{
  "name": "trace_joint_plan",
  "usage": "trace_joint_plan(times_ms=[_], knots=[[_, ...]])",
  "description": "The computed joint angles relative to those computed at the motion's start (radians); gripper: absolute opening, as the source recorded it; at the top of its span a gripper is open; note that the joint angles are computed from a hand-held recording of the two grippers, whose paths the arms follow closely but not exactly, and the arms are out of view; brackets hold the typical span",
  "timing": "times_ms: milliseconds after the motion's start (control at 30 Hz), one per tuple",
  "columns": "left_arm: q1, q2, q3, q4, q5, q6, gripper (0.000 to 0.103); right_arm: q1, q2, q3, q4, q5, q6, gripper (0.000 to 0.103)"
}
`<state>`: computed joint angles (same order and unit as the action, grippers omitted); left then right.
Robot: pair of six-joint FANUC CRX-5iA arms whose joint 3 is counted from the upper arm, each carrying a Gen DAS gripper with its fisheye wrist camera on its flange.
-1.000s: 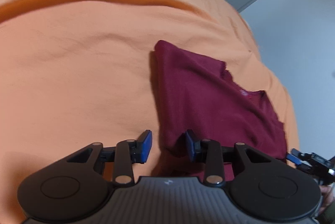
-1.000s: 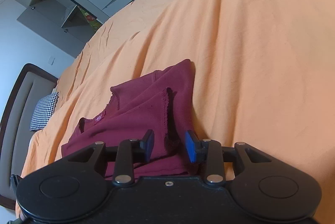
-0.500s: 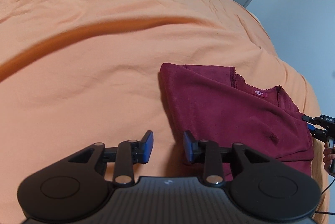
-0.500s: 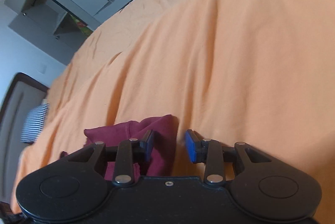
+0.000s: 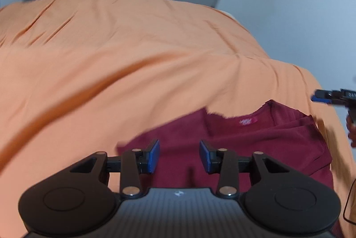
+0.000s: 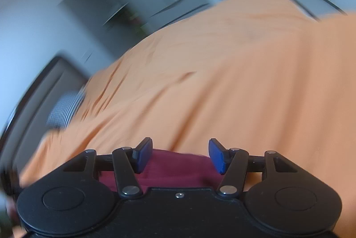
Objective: Fold small clothes
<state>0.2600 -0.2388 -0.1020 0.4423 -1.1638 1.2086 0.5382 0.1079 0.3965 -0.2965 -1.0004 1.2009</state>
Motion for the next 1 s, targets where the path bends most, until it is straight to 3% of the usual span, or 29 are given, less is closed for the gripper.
trace_joint_plan(times_ms=[167,333,400,467,500,600,667,733,800,833,1000], knots=[[-0.121,0.164,0.154,-0.090,0.006,-0.199,0.049,0.058,0.192,0.256,0.026,-0.192,0.284,0.059],[-0.123,0.274,0.237,-0.063,-0.108,-0.264,0.048,0.096,0.310,0.412,0.039,-0.358,0.470,0.052],[-0.110,0.296,0.249,-0.042,-0.144,-0.258,0.048,0.103,0.355,0.476,0.035,-0.429,0.484,0.043],[-0.094,0.298,0.238,-0.016,-0.149,-0.252,0.048,0.110,0.391,0.517,0.056,-0.469,0.495,0.016],[-0.083,0.299,0.232,0.002,-0.155,-0.245,0.048,0.114,0.401,0.527,0.071,-0.483,0.492,0.014],[-0.068,0.287,0.218,-0.012,-0.137,-0.199,0.048,0.102,0.393,0.514,0.041,-0.484,0.500,0.007],[-0.039,0.284,0.192,0.042,-0.140,-0.180,0.047,0.094,0.375,0.490,0.033,-0.470,0.498,0.005],[-0.034,0.284,0.179,0.057,-0.145,-0.193,0.035,0.093,0.366,0.469,0.029,-0.450,0.484,0.005],[-0.044,0.283,0.183,0.035,-0.140,-0.215,0.007,0.095,0.355,0.449,0.031,-0.432,0.476,0.005],[-0.047,0.274,0.172,0.037,-0.122,-0.222,0.003,0.095,0.352,0.442,0.031,-0.425,0.469,0.004],[-0.048,0.236,0.124,0.054,-0.013,-0.169,0.002,0.075,0.310,0.381,0.012,-0.333,0.392,0.002]])
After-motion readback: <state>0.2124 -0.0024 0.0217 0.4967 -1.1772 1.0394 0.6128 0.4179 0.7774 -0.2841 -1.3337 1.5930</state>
